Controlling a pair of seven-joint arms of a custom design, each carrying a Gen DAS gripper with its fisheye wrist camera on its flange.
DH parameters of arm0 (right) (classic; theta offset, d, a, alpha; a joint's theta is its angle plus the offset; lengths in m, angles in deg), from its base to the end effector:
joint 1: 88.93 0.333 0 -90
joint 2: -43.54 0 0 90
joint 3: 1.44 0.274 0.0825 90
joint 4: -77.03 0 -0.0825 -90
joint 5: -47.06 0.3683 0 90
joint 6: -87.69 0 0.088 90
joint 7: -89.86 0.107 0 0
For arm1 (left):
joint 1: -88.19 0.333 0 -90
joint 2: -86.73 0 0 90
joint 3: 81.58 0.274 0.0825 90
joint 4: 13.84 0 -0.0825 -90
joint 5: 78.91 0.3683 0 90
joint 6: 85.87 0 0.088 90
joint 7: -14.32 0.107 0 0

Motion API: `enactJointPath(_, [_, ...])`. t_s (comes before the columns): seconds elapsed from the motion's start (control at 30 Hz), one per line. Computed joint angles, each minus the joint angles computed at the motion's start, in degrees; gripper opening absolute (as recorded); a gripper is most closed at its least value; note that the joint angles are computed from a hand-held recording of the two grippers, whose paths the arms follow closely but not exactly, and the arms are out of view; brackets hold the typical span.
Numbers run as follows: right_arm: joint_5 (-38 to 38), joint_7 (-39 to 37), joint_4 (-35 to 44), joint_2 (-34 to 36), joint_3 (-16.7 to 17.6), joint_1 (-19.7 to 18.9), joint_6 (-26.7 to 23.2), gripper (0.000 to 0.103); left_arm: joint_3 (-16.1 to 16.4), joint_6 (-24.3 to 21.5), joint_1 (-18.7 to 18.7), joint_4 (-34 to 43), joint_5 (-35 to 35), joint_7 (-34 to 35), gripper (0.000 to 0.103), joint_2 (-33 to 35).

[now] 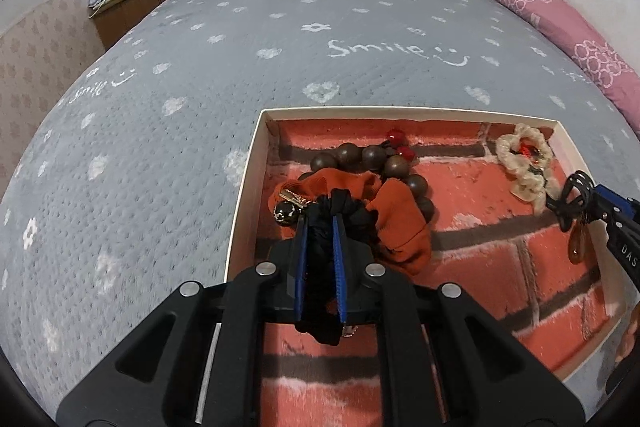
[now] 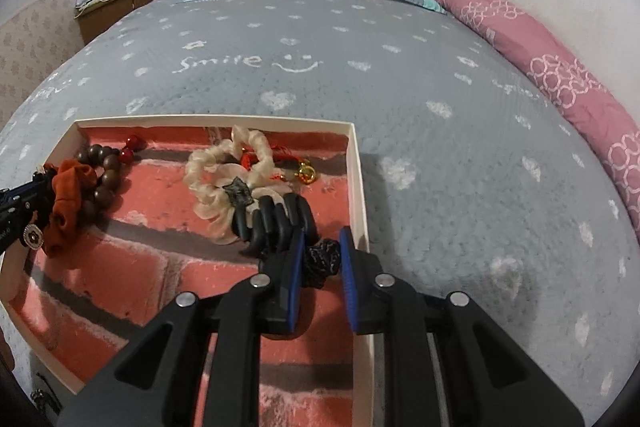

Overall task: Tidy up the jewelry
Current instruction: 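Carry black scrunchie and pendant into the tray and open both tools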

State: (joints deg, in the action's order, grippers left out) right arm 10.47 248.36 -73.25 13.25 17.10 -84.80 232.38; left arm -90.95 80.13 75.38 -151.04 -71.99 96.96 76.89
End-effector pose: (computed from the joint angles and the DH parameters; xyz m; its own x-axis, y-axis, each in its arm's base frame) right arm 0.3860 0.1649 0.4247 -0.3631 -0.9294 0.0657 -0.7201 0.2352 -0.6529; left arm 0.4716 -0.2016 0.4288 -0.3498 -0.9358 -0.0436 -0.7218 0.2989 -0.6243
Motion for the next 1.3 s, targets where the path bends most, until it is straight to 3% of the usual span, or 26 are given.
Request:
enactJointPath(0.13, [-0.7,0.9,0.0,0.6,0.5,-0.1,0.6,0.020,-0.7,-0.2,0.6,0.3,2.0,-1.7,0.017,0.3])
enactJointPath(0.23, [-0.4,-0.1,0.2,0.7,0.2,0.7,0.1,0.021,-0.3,-0.6,0.6,-0.4,1.6,-1.9,0.038,-0.6])
enactJointPath(0.3, [0.4,-1.0,0.2,0.4,-0.1,1.5,-0.3,0.035,0.8,-0.8,-0.2,-1.1,-0.7,-0.5,0.062,-1.5])
enactJointPath(0.37, [1.4,-1.3,-0.2,-0.9,-0.2,2.3,-0.8,0.053,2.6,-1.1,-2.0,-2.2,-4.9,3.2,0.063,-3.1])
enactJointPath(0.43, [2.8,-2.1,-0.9,-2.6,-0.5,3.1,-0.6,0.058,2.4,-1.3,-1.8,-3.5,-5.0,3.8,0.066,-5.1])
enactJointPath(0.7, [6.9,-5.7,-1.8,-11.6,1.4,4.5,-5.4,0.079,4.7,-2.0,-3.4,-10.4,-5.4,5.2,0.096,-17.5])
enactJointPath(0.77, [7.5,-6.5,-2.1,-14.3,2.2,4.5,-6.9,0.087,5.4,-3.2,-3.7,-11.9,-5.0,5.8,0.097,-21.1])
enactJointPath(1.13, [13.9,-8.1,-6.1,-26.0,4.9,7.6,-13.2,0.088,7.3,-10.5,-6.0,-18.1,-5.8,6.9,0.098,-35.8])
enactJointPath(1.3, [17.0,-9.1,-10.4,-33.6,6.0,11.4,-17.7,0.088,8.2,-13.1,-7.5,-23.3,-6.8,6.6,0.098,-44.0])
